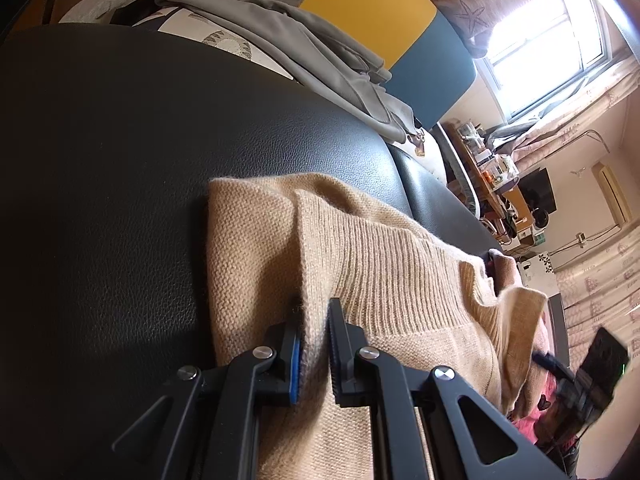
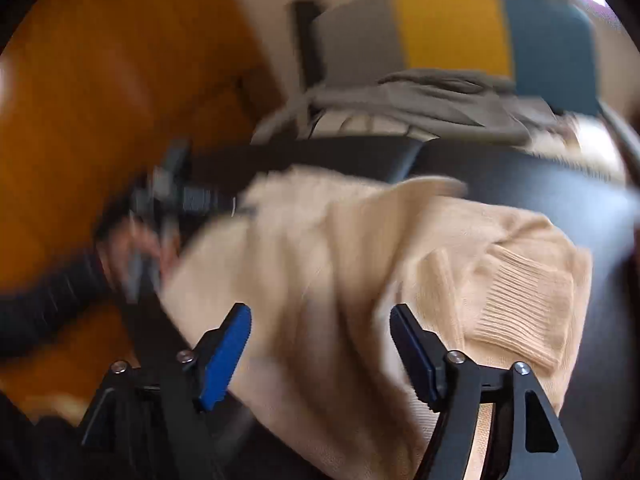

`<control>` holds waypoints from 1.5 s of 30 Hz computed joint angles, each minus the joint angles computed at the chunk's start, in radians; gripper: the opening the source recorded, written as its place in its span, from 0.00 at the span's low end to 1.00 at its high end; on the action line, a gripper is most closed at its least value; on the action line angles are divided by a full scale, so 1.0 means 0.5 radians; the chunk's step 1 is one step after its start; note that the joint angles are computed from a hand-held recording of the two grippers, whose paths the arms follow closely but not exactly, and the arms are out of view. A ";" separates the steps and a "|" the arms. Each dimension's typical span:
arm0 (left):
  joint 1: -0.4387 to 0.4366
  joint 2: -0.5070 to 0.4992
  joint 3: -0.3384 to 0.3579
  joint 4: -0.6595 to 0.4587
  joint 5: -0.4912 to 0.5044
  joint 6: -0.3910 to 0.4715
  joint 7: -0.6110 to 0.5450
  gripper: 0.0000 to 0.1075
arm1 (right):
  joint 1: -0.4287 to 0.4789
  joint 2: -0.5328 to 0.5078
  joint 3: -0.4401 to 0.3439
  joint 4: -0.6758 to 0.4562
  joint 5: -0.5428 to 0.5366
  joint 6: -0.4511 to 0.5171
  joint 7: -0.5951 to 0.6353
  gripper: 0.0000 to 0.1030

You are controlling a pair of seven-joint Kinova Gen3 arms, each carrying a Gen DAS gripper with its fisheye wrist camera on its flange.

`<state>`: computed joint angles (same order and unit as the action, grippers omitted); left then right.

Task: Fold clothes

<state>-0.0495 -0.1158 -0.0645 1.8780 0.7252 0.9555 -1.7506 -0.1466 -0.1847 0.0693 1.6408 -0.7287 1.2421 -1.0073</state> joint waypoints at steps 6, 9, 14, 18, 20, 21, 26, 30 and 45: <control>-0.009 0.012 -0.012 -0.006 0.020 0.018 -0.040 0.09 | 0.246 0.261 0.165 -0.017 -0.231 0.064 -0.155 0.39; -0.018 0.013 -0.018 0.006 0.046 0.019 -0.067 0.09 | 0.330 0.384 0.123 -0.057 -0.246 0.182 -0.105 0.39; -0.025 0.009 -0.015 0.020 0.058 0.015 -0.080 0.09 | 0.474 0.414 -0.238 -0.141 -0.033 0.190 -0.122 0.18; -0.030 0.007 -0.019 0.029 0.069 0.018 -0.088 0.09 | 0.596 0.295 -0.608 -0.169 0.292 0.032 -0.176 0.09; -0.029 0.006 -0.010 0.016 0.046 0.025 -0.063 0.09 | 0.627 0.230 -0.737 -0.183 0.455 -0.029 -0.224 0.06; -0.026 0.008 -0.001 0.001 0.020 0.030 -0.041 0.09 | 0.589 0.209 -0.746 -0.200 0.536 -0.042 -0.264 0.06; -0.005 0.019 0.029 -0.063 -0.083 0.052 0.050 0.10 | 0.189 0.125 -0.395 -0.230 0.809 -0.130 -0.484 0.05; 0.023 0.037 0.077 -0.141 -0.213 0.066 0.172 0.11 | 0.041 0.136 -0.233 -0.232 1.069 -0.249 -0.754 0.05; 0.108 0.001 0.128 -0.226 -0.488 0.070 0.326 0.18 | -0.038 0.202 0.159 -0.215 0.671 -0.213 -0.729 0.07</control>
